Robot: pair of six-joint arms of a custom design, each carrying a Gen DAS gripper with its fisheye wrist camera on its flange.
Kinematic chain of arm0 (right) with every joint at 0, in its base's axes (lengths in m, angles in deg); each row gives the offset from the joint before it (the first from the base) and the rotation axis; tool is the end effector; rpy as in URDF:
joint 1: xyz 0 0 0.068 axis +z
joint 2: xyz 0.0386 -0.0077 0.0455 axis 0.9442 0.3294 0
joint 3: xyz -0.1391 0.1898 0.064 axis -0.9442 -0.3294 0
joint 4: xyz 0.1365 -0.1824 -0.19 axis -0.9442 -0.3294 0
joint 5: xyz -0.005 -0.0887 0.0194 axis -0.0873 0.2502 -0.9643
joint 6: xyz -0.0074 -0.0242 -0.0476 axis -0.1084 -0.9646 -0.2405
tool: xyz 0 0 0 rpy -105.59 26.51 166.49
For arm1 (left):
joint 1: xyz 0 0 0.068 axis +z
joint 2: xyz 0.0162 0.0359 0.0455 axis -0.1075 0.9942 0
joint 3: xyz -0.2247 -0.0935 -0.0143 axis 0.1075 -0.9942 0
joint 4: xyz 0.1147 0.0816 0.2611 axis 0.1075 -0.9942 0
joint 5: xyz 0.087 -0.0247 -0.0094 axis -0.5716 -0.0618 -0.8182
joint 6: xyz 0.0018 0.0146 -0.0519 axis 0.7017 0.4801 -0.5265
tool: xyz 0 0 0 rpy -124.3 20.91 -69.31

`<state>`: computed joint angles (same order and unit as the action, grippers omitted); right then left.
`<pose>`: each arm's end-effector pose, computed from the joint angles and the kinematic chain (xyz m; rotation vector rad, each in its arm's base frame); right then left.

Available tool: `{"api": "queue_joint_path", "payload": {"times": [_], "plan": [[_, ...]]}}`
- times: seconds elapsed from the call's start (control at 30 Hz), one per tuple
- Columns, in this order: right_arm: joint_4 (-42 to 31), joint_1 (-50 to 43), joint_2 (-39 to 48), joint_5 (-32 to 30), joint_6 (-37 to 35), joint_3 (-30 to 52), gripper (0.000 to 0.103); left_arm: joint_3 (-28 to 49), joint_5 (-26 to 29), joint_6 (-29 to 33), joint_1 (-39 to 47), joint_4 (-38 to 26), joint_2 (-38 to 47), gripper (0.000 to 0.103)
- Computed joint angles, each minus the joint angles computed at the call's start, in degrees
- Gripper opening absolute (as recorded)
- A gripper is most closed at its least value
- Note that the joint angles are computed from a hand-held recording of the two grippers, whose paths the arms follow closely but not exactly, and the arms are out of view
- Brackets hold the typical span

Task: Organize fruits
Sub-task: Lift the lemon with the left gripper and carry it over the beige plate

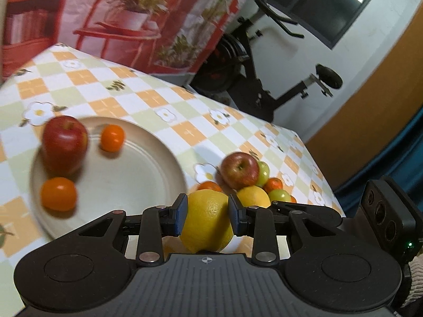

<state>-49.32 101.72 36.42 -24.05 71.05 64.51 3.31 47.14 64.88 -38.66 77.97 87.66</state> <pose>0.2112 0.1260 0.1679 -0.3033 2.2226 0.4263 0.2859 -0.1988 0.1790 0.5605 2.3245 -0.8916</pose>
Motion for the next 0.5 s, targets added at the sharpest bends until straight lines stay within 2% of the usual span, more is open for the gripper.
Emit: {"api": "queue_joint_path", "payload": {"times": [0.5], "plan": [[5.41, 0.56, 22.98, -5.44, -3.58, 14.75, 0.048, 0.9, -1.99, 0.32, 5.91, -3.23, -0.06, 0.034]]}}
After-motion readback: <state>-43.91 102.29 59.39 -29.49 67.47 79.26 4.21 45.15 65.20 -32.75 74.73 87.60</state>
